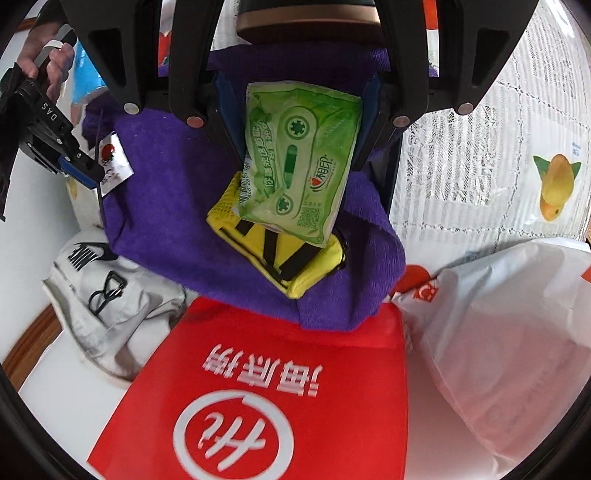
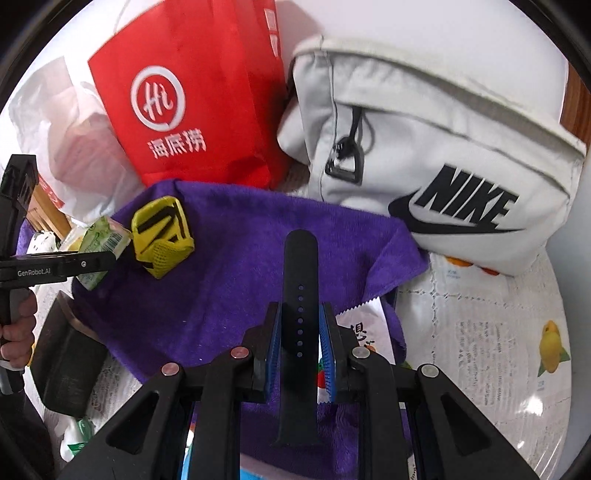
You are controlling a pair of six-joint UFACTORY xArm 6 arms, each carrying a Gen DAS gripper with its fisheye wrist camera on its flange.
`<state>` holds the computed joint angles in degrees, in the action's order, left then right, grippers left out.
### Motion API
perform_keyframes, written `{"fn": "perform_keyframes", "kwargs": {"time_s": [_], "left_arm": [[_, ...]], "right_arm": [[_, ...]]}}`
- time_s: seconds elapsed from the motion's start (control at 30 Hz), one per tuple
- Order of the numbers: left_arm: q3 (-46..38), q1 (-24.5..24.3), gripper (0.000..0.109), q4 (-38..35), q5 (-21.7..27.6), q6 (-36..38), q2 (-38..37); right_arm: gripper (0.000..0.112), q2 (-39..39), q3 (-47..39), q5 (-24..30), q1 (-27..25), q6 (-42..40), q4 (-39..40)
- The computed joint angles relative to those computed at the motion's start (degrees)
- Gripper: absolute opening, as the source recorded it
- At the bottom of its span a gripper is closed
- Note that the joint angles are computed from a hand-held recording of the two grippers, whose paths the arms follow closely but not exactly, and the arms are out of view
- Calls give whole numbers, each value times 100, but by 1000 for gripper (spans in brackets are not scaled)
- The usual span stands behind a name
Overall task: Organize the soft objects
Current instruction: 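Carry the wet-wipe pack and the strap onto the purple towel with both tools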
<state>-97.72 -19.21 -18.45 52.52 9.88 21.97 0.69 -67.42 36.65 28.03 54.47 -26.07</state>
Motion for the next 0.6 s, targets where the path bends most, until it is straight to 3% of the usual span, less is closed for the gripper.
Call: {"fn": "perform_keyframes", "kwargs": {"time_s": [0.5,0.53,0.6], "left_arm": [[-201,-181,55,328,205,-117,197],[-223,-195,58,320,221,-99,211],[-227,-240,74,339,204,-86,210]], "right_arm": [[22,226,-201,160,-101,-469,471],[28,196,-164,137,-108,-454,443],[50,144,-114,120,-108,-380,335]]}}
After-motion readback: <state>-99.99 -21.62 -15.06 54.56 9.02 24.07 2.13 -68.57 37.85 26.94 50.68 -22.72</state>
